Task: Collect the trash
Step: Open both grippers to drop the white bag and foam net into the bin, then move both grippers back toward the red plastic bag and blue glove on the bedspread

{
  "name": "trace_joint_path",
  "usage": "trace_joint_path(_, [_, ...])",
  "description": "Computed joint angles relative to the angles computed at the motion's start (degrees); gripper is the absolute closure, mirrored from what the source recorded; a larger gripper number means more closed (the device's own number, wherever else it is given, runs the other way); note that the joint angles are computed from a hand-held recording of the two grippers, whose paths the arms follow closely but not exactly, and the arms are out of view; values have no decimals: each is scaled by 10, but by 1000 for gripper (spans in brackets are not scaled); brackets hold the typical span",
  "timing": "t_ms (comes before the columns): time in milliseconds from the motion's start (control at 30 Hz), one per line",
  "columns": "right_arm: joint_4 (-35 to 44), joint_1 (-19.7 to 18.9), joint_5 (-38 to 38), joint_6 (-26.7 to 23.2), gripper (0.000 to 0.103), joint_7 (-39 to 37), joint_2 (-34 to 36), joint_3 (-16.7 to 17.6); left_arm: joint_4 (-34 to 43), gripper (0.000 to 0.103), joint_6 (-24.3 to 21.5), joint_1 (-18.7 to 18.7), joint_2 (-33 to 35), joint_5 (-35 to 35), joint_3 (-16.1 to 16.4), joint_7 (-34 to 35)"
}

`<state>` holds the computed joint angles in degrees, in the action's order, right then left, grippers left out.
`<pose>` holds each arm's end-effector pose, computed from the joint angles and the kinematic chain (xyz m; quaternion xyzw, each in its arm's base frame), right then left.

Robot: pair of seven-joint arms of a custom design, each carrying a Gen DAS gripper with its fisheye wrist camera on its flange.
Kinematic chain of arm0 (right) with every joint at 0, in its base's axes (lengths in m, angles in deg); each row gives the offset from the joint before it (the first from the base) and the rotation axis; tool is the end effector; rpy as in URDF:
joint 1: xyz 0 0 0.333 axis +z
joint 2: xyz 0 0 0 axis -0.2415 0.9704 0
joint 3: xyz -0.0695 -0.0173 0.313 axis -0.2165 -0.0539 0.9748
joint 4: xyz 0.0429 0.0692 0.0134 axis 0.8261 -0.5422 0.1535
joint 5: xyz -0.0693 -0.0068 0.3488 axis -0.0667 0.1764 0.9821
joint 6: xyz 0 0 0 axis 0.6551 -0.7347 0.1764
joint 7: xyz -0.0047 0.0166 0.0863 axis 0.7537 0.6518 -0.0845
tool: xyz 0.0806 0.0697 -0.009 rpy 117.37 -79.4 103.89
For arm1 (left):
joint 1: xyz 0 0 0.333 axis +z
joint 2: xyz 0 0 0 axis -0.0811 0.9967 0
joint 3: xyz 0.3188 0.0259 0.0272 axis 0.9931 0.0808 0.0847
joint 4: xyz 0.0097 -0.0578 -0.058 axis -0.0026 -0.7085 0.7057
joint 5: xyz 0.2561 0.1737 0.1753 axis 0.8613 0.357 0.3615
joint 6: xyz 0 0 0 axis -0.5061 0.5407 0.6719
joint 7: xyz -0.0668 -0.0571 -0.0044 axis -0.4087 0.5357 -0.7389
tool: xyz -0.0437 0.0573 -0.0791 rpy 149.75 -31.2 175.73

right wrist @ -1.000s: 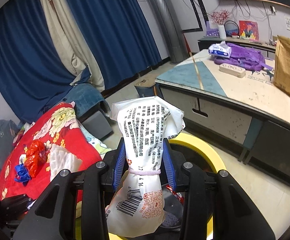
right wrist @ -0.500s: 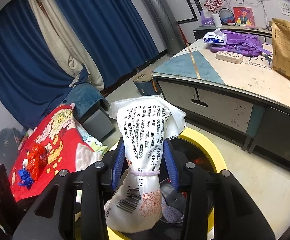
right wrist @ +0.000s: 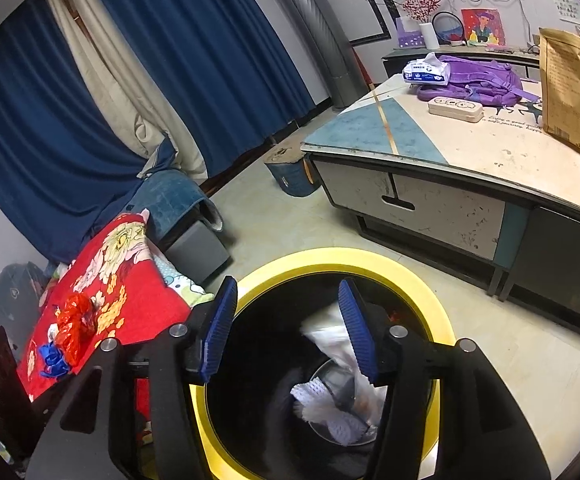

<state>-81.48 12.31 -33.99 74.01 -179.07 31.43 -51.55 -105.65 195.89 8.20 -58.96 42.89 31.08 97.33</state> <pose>0.6079 0.2553 0.5104 -0.4399 0.7714 -0.2205 0.4036 0.6930 0.0064 0.5068 -0.3987 0.8234 -0.3934 0.0915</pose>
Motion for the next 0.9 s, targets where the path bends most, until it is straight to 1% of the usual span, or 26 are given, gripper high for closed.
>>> trace_joint_path(33, [1, 1, -1, 1, 50, 1, 0, 0, 1, 11, 3, 1, 0, -2, 0, -1])
trace_joint_path(133, [7, 5, -9, -2, 49, 1, 1, -2, -5, 11, 20, 3, -6, -10, 0, 0])
trace_joint_path(233, [16, 12, -26, -6, 46, 4, 3, -4, -20, 11, 47, 9, -18, -30, -2, 16])
trace_joint_path(367, [29, 19, -50, -14, 44, 10, 4, -4, -37, 11, 83, 14, -32, -54, -1, 35])
trace_joint_path(467, [38, 23, -71, -17, 43, 21, 5, -3, -41, 11, 101, 18, -37, -72, 1, 41])
trace_joint_path(767, [79, 29, -68, -19, 43, -18, 23, 13, -28, 11, 141, 32, -34, -99, 5, 26])
trace_joint_path(900, [102, 40, -61, -15, 42, -38, 37, 10, -28, 11, 159, 41, -35, -112, 4, 22])
